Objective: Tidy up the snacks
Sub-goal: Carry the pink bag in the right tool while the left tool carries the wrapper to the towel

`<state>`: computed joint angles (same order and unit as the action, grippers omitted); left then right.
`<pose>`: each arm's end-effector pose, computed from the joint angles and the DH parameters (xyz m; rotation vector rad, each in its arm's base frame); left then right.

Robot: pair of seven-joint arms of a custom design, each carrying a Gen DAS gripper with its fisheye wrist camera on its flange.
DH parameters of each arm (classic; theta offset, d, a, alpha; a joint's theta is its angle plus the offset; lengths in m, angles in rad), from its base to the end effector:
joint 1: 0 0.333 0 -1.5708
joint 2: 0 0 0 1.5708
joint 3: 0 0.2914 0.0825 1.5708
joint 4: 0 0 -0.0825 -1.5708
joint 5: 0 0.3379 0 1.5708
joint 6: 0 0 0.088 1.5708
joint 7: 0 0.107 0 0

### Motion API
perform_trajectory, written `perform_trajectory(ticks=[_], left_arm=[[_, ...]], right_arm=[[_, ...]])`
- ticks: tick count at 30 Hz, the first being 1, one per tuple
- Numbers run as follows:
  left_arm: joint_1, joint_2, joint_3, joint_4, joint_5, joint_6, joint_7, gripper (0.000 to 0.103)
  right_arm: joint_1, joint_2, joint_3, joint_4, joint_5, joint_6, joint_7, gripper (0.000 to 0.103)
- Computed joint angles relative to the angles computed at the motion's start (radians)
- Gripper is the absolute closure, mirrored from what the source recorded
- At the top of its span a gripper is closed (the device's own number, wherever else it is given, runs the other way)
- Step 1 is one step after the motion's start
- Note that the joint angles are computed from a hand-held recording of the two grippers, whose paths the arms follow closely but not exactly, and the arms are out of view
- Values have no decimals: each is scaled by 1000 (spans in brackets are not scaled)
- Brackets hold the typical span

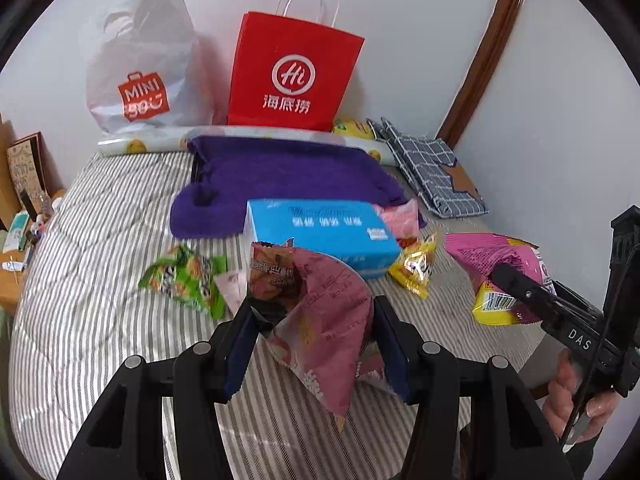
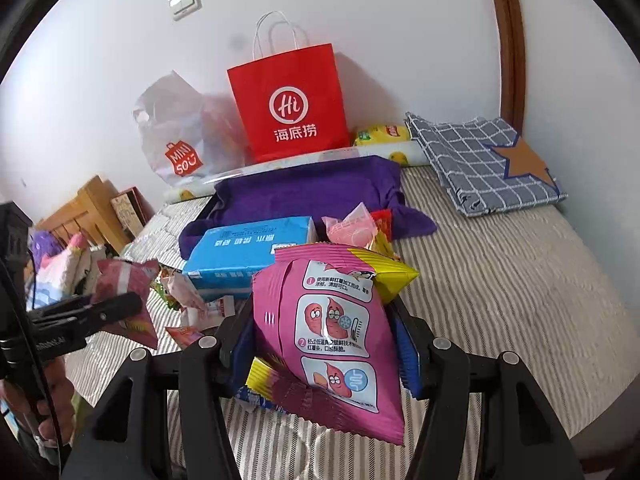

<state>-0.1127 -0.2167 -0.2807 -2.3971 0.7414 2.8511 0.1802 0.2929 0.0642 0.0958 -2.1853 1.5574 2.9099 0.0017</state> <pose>0.4192 -0.2185 0.4626 -2.1039 1.4941 -0.8839 0.4982 0.1375 0.3929 -1.9458 1.1431 -0.3815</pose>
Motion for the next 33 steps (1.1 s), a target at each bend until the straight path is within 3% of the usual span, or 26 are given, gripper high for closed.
perform_trajectory(ticks=[4,15,24,28,33], left_arm=[[1,7,9,31,-3,-14,22,49],[20,61,49,163,-20,-68,121,49],[25,186,90,356,6,-150,200,49],[20,249,116,442,18,-174,230,49],[16,345,149,552,-11,-189,284,49]], right_arm=[[-4,12,-1,37,-81,-39,95,45],[-5,107,34,210,-311,-30,293,45],[-21,266,69,456,-553,-15,499,45],[-15,362,56,603,-713,-53,650,45],[-31,487,86,788,-833,-88,736,45]])
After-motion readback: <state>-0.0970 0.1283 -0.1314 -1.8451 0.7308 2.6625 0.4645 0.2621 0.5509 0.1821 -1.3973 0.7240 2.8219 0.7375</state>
